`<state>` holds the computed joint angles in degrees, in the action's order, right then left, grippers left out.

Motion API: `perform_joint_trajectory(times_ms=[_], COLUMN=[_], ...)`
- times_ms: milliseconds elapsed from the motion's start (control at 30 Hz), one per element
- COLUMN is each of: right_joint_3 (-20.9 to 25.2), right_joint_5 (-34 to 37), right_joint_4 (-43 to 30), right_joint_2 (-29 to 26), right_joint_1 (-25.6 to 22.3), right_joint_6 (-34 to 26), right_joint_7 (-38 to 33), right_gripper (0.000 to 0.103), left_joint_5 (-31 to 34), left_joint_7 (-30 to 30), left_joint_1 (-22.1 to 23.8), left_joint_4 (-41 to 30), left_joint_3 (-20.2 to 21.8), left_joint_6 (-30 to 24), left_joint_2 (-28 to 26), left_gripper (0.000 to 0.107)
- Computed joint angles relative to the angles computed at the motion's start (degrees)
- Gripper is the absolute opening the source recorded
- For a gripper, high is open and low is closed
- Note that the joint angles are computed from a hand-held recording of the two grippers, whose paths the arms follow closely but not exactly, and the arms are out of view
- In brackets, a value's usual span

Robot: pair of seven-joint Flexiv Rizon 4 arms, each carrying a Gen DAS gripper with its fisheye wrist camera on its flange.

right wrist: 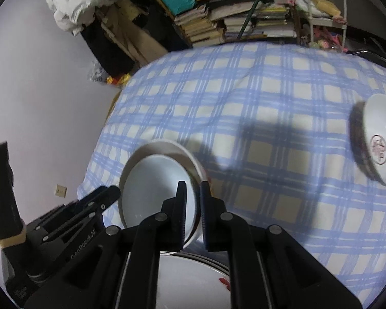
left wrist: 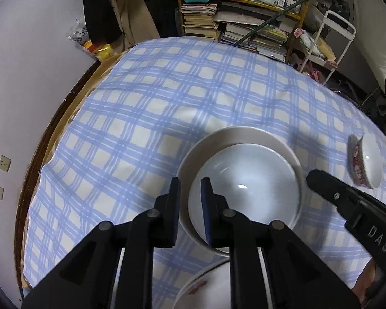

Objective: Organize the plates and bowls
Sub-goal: 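Carry the bowl with both tools and lower it into the first white bowl, then open both tools and lift them off the nested bowls, then move both tools to the white bowl with the red printed logo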

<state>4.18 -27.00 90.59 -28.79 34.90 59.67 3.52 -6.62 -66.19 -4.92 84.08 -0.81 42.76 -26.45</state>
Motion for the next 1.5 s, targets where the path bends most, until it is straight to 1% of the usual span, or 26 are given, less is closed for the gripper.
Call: perform_joint_trajectory(times_ms=[100,167,267,333,367,400,433,467,500,533,600,633,667,733,767,800,867,967,1033,1133,1200,1267,1433,1500], right_joint_3=[-0.6,-0.1,-0.1,0.6,1.1,1.5,1.8,2.1,2.5,2.8,3.7,4.4,5.0,6.1,6.6,7.1,7.7,8.5,8.8,9.1,9.3,9.0,8.6,8.1], right_joint_5=[-1.3,-1.7,-4.3,-5.2,-5.3,-5.5,-6.0,-6.9,-7.4,-8.5,-10.0,-10.0,-10.6,-11.3,-11.9,-12.2,-12.4,-13.4,-15.1,-17.8,-16.9,-14.5,-13.6,-12.9], right_joint_4=[1.5,3.3,6.5,8.9,10.4,11.5,13.3,14.9,15.9,17.7,19.6,20.1,20.7,21.6,22.6,23.4,25.2,27.7,29.6,32.2,33.2,34.4,36.7,37.8], right_joint_2=[2.3,4.4,7.5,9.9,11.2,12.1,13.6,14.9,15.8,17.2,19.1,20.4,21.3,22.7,23.8,24.6,26.3,28.2,29.7,31.2,31.9,32.2,32.3,31.9], right_joint_1=[0.3,-0.3,-0.7,-1.5,-2.1,-2.6,-3.1,-3.5,-4.1,-4.6,-5.6,-5.9,-6.2,-7.0,-7.4,-7.9,-9.0,-10.5,-11.5,-13.0,-13.8,-14.7,-16.7,-17.5], right_joint_6=[-2.8,-4.2,-6.0,-7.3,-7.6,-7.9,-8.2,-8.3,-8.4,-8.7,-10.2,-13.7,-15.9,-18.2,-19.2,-19.3,-18.6,-18.5,-18.8,-18.3,-17.9,-16.0,-12.6,-9.3], right_joint_7=[1.1,1.4,3.2,4.5,5.4,6.3,8.1,9.8,10.9,12.7,14.8,14.9,14.6,13.3,12.9,12.7,12.5,12.0,12.6,14.6,14.1,11.8,11.3,11.1], right_gripper=[0.012,0.012,0.012,0.014,0.02,0.029,0.034,0.045,0.054,0.058,0.07,0.072,0.075,0.08,0.085,0.091,0.097,0.099,0.099,0.099,0.099,0.099,0.099,0.099], left_joint_5=[-0.1,0.0,-1.8,-2.2,-2.1,-2.0,-1.7,-0.8,0.0,0.1,-0.2,-0.3,-0.2,0.0,0.0,0.2,0.5,1.4,2.1,1.2,1.1,0.7,0.9,1.2], left_joint_7=[-0.5,-1.3,-1.1,-0.9,-0.8,-0.7,-0.8,-1.3,-1.7,-1.8,-1.6,-1.6,-2.0,-3.1,-3.4,-4.0,-5.1,-6.1,-6.3,-4.7,-3.9,-3.1,-2.4,-2.8], left_joint_1=[-0.3,-0.9,-1.1,-1.7,-2.1,-2.6,-3.0,-3.7,-4.4,-4.7,-5.2,-5.5,-5.8,-6.5,-6.7,-7.2,-7.8,-8.9,-9.7,-10.1,-10.7,-11.2,-13.3,-14.0], left_joint_4=[-0.8,-0.5,0.6,1.6,1.9,2.5,2.6,2.8,3.0,3.1,3.4,3.3,3.1,2.9,3.0,2.8,2.6,1.7,1.5,1.4,1.3,1.2,-1.6,-2.6], left_joint_3=[-0.2,-0.2,-1.3,-1.8,-1.9,-2.0,-2.0,-1.9,-1.8,-1.8,-2.4,-2.6,-2.6,-2.7,-2.7,-2.8,-2.9,-3.1,-3.3,-4.3,-4.8,-5.2,-5.7,-5.5], left_joint_6=[-1.5,-0.9,-0.2,1.1,1.7,2.8,3.4,4.1,4.7,5.1,5.3,4.9,4.5,4.4,4.6,4.6,4.5,4.0,4.5,4.8,5.4,5.8,3.5,2.6], left_joint_2=[0.3,0.9,2.1,2.9,3.2,3.7,3.9,4.2,4.4,4.7,5.0,5.1,5.1,5.2,5.2,5.1,5.0,4.3,4.0,3.7,3.3,2.8,-0.2,-1.3], left_gripper=[0.018,0.02,0.03,0.045,0.048,0.056,0.066,0.072,0.081,0.083,0.083,0.084,0.084,0.084,0.084,0.085,0.086,0.086,0.086,0.086,0.086,0.086,0.086,0.086])
